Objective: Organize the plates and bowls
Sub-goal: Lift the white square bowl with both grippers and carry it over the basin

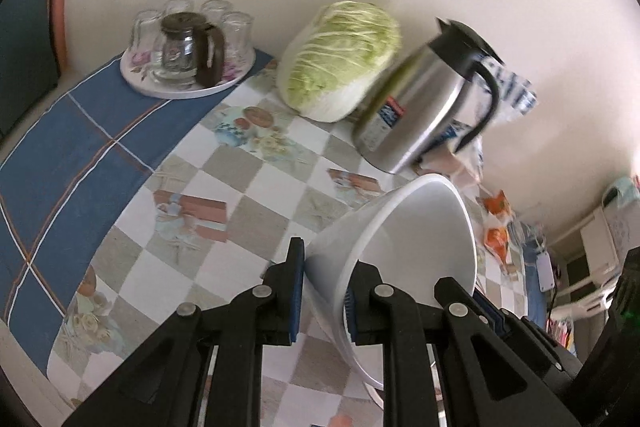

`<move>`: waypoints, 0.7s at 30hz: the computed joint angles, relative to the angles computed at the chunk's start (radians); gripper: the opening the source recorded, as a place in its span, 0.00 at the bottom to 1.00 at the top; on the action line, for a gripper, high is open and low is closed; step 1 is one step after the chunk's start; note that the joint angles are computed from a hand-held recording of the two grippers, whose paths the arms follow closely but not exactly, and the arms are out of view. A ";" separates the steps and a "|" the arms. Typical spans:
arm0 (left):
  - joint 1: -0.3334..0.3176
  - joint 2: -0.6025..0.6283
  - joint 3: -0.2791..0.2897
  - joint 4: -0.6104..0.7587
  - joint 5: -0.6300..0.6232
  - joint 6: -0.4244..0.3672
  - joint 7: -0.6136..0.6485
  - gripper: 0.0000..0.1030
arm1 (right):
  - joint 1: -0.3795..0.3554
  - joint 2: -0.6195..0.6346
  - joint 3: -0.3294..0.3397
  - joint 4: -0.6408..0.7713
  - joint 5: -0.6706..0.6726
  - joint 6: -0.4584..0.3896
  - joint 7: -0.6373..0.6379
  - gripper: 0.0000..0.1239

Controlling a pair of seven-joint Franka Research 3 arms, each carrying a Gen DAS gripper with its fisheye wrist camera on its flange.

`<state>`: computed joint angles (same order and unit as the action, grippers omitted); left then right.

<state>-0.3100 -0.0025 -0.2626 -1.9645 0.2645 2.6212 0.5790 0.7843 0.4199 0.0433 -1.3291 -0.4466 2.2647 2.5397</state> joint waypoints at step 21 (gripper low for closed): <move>-0.145 0.162 -0.037 0.231 0.136 -0.116 0.012 0.17 | -0.183 -0.389 0.123 -0.514 -0.092 0.089 0.257 0.11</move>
